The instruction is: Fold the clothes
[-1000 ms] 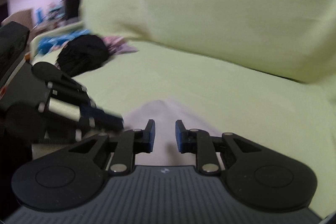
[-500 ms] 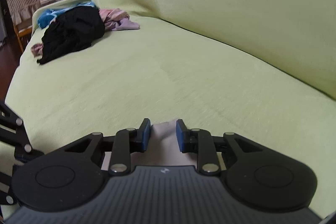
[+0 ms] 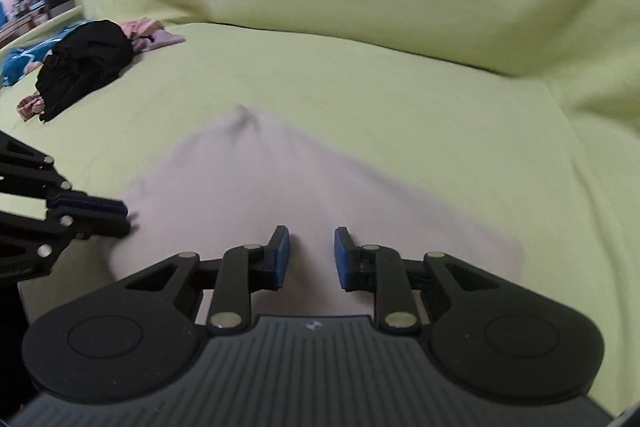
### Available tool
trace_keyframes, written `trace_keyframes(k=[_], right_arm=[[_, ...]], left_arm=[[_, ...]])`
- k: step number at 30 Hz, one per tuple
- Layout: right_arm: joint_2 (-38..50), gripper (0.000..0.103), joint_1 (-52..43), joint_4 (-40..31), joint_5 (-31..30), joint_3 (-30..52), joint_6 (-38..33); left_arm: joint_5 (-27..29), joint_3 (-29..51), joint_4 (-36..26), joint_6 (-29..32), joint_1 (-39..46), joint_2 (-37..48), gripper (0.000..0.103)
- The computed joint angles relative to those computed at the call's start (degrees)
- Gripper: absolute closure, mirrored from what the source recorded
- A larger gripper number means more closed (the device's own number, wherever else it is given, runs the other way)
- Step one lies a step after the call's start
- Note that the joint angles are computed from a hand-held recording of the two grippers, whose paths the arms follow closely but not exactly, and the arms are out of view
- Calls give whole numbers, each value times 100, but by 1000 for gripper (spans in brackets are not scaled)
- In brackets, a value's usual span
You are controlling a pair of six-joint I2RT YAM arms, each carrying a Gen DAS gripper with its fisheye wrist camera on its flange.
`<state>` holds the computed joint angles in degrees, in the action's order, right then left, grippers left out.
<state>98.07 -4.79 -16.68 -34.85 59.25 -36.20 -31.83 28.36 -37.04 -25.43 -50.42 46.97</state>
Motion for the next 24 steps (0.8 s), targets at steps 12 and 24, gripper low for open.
trace_keyframes(k=[12, 24], right_arm=[[-592, 84, -940, -334, 128, -451, -553], [-1177, 84, -1342, -414, -145, -1185, -364]], left_arm=[[-403, -50, -512, -585, -620, -19, 97], [-494, 230, -704, -1199, -825, 538, 97]])
